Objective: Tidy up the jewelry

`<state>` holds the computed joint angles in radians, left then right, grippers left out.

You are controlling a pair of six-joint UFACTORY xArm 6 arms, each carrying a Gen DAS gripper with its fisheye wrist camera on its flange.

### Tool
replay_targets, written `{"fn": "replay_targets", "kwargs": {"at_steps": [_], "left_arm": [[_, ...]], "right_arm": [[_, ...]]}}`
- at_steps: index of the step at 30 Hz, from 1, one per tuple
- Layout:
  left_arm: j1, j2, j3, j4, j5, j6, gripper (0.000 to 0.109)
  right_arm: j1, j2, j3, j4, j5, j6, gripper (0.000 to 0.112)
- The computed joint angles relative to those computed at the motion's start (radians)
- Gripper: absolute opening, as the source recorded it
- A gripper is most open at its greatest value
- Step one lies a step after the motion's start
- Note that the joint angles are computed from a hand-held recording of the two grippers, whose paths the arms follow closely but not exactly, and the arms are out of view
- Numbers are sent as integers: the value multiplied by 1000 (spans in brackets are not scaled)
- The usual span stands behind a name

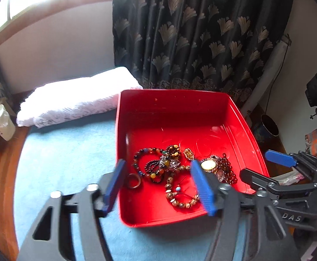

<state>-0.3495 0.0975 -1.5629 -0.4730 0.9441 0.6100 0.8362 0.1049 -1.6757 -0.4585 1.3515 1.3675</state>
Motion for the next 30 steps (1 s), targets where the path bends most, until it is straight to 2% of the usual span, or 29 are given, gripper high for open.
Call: {"fn": "replay_targets", "kwargs": {"at_steps": [4, 8, 21, 30], "left_arm": [[16, -52, 42, -7, -5, 13, 82], [30, -98, 83, -1, -5, 26, 87], [73, -192, 170, 33, -12, 21, 88], [76, -229, 208, 57, -10, 21, 88]], "right_arm": [[43, -15, -12, -30, 44, 37, 89], [74, -36, -7, -40, 59, 75, 93], [135, -18, -65, -42, 130, 102, 96], [158, -21, -67, -34, 131, 151, 96]]}}
